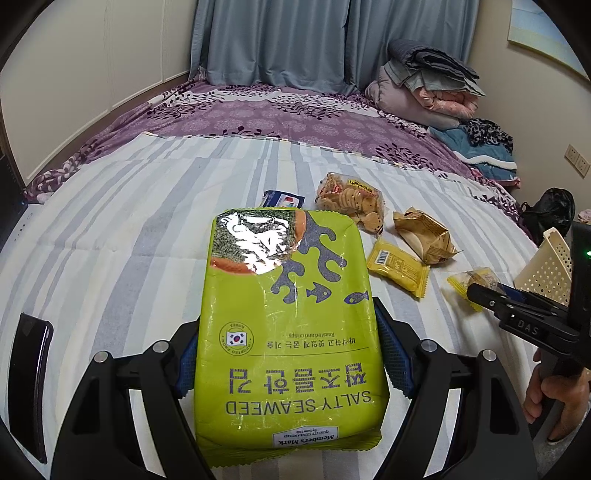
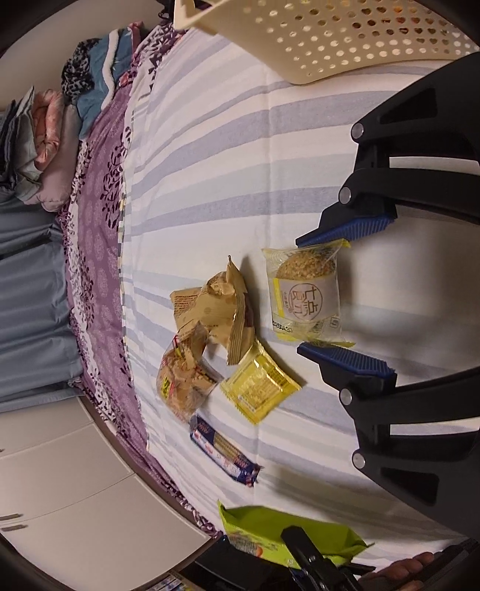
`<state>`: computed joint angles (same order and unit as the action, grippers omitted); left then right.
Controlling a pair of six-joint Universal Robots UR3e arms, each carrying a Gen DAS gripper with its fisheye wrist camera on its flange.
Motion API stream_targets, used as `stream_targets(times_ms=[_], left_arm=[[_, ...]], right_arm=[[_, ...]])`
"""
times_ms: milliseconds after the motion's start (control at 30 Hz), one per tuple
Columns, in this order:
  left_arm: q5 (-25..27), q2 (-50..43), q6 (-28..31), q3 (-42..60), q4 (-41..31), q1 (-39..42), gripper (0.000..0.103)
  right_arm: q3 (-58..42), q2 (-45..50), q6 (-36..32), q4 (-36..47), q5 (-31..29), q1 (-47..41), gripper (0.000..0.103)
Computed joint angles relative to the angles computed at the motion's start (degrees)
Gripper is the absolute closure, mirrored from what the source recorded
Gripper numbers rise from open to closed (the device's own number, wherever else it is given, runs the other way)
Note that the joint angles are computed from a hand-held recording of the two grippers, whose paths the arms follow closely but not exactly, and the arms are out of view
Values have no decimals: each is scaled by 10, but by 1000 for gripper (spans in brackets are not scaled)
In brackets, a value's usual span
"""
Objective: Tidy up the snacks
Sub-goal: 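Drop the bun packet into the basket with the right tool while the left tool carries the seaweed bag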
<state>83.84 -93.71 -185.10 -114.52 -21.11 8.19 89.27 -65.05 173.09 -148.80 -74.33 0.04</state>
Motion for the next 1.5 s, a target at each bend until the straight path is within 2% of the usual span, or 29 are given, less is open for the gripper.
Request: stream_targets(times_ms=[300, 733, 1100, 1500], left_arm=[[10, 16, -4, 10, -6, -24, 24], [25, 10, -11, 60, -18, -76, 24], [53, -34, -19, 154, -37, -158, 24], [70, -107, -11, 271, -66, -236, 24]], right_arm=[[80, -100, 3, -34, 41, -33, 51], [153, -215, 3, -62, 67, -113, 51], [219, -304, -8, -69, 108, -228, 51], [296, -383, -43, -40, 156, -364, 51]])
